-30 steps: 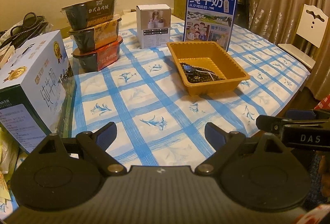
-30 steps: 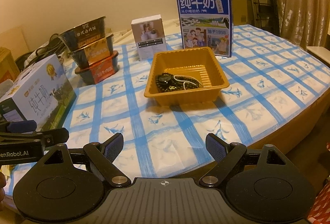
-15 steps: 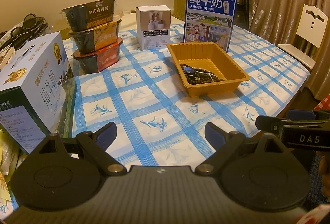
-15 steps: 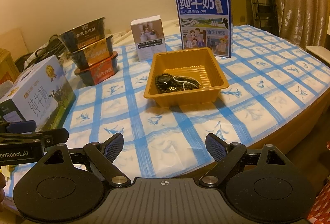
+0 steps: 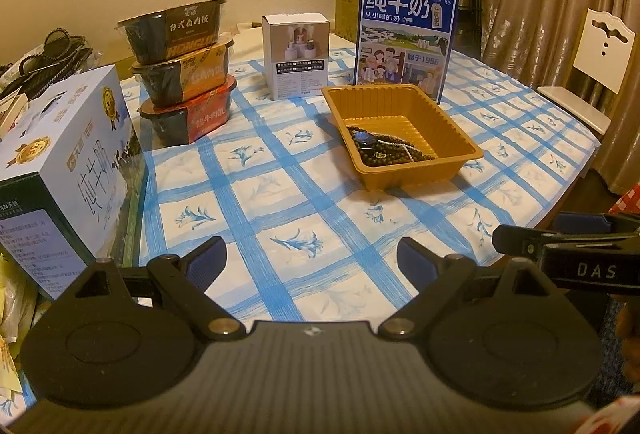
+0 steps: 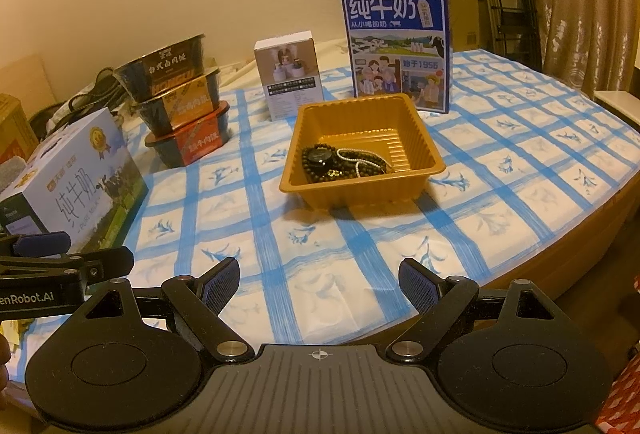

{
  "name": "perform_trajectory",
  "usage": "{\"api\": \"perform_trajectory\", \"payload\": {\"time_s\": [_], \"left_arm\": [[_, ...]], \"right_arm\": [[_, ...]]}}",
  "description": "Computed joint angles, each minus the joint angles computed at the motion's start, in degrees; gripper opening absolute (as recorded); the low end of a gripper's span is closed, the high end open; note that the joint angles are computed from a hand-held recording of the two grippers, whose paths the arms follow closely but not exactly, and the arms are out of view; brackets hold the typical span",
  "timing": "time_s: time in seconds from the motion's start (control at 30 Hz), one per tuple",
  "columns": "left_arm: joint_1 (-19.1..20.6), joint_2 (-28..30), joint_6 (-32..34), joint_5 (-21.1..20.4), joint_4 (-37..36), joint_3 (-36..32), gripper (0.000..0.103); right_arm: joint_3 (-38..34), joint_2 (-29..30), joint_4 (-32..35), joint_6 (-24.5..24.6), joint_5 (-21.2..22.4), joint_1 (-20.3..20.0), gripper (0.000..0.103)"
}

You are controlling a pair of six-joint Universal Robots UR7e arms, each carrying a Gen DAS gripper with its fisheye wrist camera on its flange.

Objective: Organize jewelry

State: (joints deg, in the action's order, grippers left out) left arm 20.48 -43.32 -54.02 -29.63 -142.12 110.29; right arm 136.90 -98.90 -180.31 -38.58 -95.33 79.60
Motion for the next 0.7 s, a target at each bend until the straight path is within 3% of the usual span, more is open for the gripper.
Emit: {"api": "perform_trajectory", "payload": {"time_s": [0.7], "left_arm": [[-0.2,0.2,-0.3,0.1,0.3,-0.3,0.091]], "right_arm": [[-0.4,0.4,-0.3,0.3,-0.1,0.3,0.086]]}}
